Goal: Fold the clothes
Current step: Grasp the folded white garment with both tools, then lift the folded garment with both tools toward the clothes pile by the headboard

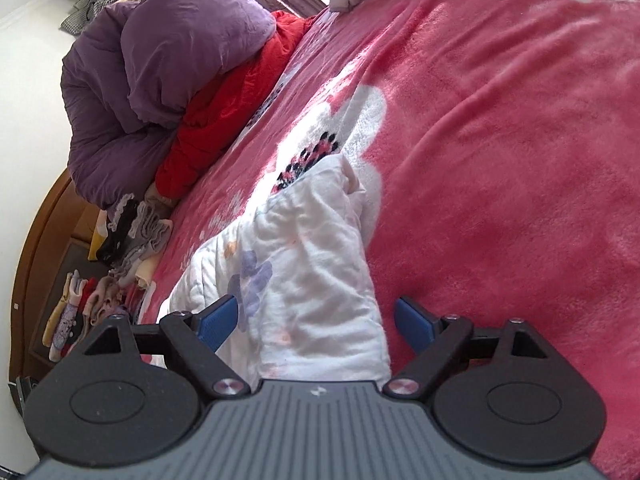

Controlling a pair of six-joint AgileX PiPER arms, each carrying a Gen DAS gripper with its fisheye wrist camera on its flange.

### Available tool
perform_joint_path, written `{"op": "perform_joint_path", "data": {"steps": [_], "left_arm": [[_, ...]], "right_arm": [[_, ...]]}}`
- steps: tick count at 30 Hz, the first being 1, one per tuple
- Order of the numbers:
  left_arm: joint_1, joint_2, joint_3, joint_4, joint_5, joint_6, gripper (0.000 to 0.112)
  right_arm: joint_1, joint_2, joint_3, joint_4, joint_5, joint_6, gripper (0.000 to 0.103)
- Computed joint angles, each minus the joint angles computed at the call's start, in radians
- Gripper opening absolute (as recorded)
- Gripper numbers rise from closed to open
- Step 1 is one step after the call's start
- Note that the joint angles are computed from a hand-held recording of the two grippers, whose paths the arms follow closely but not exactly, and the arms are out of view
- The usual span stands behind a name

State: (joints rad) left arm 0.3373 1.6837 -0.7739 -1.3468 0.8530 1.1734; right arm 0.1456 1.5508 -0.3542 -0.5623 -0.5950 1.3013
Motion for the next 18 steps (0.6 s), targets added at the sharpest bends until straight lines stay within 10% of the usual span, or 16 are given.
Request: {"op": "perform_joint_path", "data": {"steps": [7, 13, 15, 18], "left_arm": [[-0.024, 0.154, -0.083, -0.046, 0.116, 0.049, 0.075], [-0.047, 0.184, -0.073, -0.101, 0.114, 0.156, 0.072], [-0.041, 0.187, -0.069, -0.105, 0.121, 0.174, 0.056], [-0.026, 0.198, -0.061, -0.124, 0.154, 0.200, 0.037]], "right_arm": [[-0.051, 0.088, -0.021, -0.084, -0.119, 0.020, 0.086], [0.050, 0.110, -0.088, 0.016, -0.030, -0.152, 0.077], [0.038, 0.126, -0.096, -0.031, -0.060, -0.133, 0.049], [0.048, 0.116, -0.099, -0.041, -0.062, -0.165, 0.038]]}}
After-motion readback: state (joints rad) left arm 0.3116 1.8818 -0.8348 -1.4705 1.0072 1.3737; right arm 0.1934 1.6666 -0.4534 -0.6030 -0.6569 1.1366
